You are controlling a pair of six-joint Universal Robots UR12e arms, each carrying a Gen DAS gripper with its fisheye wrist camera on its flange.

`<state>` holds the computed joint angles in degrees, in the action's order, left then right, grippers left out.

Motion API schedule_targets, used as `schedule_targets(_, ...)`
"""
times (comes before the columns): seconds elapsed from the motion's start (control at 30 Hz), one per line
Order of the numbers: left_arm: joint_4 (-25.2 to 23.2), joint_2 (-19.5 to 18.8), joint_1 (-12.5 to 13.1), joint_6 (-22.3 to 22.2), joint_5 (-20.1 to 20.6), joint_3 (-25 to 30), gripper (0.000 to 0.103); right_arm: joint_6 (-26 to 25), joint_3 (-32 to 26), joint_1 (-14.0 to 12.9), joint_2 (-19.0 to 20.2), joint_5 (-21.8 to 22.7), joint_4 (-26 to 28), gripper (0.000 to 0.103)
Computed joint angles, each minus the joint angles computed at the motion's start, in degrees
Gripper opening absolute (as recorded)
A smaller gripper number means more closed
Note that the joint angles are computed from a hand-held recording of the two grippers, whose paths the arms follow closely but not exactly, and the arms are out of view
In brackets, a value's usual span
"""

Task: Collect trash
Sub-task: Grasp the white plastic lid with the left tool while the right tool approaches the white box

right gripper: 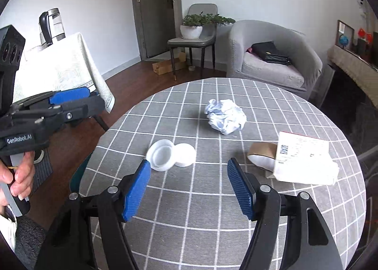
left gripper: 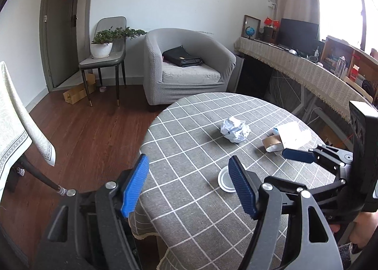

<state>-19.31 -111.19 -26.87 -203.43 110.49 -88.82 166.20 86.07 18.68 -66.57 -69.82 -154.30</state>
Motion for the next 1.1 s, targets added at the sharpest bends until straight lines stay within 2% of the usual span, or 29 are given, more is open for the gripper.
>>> schedule_targets(0.17, -2.98, -2.22, -0.40, 3.66, -2.35, 2.14, 0.075, 3.44, 1.09, -1.63, -0.44, -1.55, -2.89, 0.081)
schedule_targets(0.27, -4.51, -3.42, -0.53, 4.69, -3.22, 3.23, 0.075, 4.83, 1.78, -2.31, -0.83, -2.66, -4.29, 0.084)
schedule_targets(0.4, -4.98, -4.57, -0.18, 4.75, -5.61, 4.02, 0.075, 4.34, 2.78, -2.56, -1.14, -6.40, -7.49, 0.090)
schedule_targets(0.57, -5.48, -5.59, 0.31, 3.47, -8.01, 4.79, 0.074, 5.51, 2.93, -3.24, -0.96, -7.35, -6.77, 0.092)
schedule_targets(0.6, -5.46, -5.75, 0.33, 3.26, -8.19, 4.91, 0.071, 5.65, 2.93, -3.29, -0.93, -7.89, -6.95, 0.092)
schedule_targets(0.77, -5.48, -6.29, 0.27, 3.00, -8.88, 5.56, 0.042, 7.38, 2.82, -4.14, -0.70, -8.44, -6.65, 0.094)
schedule_targets(0.93, -5.20, -6.46, 0.06, 2.79, -9.07, 5.76, 0.042, 9.10, 1.81, -4.62, -0.06, -9.31, -4.66, 0.094)
schedule_targets(1.1, -5.14, -6.14, 0.27, 2.53, -9.05, 5.54, 0.042, 9.81, 1.60, -4.68, 0.08, -7.50, -3.69, 0.095)
